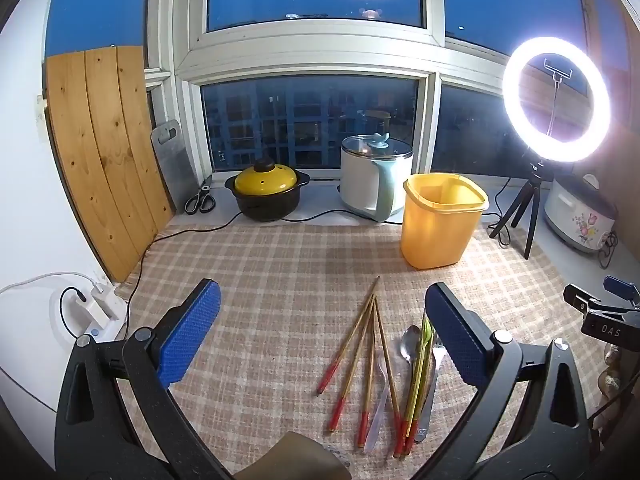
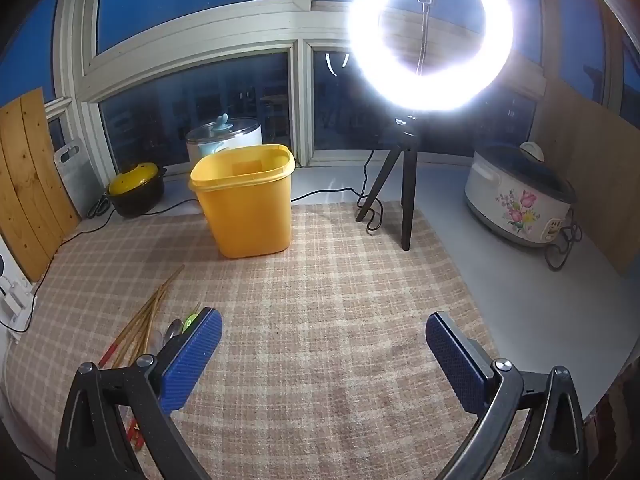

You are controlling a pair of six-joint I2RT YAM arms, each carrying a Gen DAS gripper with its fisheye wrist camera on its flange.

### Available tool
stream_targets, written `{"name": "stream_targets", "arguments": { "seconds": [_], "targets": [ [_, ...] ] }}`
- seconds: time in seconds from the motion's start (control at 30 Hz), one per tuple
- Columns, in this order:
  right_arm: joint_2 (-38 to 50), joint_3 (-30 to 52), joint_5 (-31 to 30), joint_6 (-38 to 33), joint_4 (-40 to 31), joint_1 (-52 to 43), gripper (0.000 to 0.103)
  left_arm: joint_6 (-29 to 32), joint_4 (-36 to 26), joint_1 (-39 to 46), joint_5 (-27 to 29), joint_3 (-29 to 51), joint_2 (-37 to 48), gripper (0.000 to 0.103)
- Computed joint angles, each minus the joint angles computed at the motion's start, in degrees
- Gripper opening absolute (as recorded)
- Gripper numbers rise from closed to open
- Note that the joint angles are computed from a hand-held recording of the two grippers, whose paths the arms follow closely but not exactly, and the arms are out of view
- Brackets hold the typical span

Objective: Organize utensils

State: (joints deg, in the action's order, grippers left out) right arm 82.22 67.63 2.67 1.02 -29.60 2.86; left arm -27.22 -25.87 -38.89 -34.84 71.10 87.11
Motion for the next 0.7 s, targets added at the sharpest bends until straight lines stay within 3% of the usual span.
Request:
{"name": "stream_targets", "arguments": {
  "seconds": [0.7],
  "targets": [
    [0.01, -0.45, -0.55, 0.44, 0.01, -0.27, 0.103, 0.13, -0.33, -0.11, -0.44, 0.78, 0.09, 0.103]
  ]
}}
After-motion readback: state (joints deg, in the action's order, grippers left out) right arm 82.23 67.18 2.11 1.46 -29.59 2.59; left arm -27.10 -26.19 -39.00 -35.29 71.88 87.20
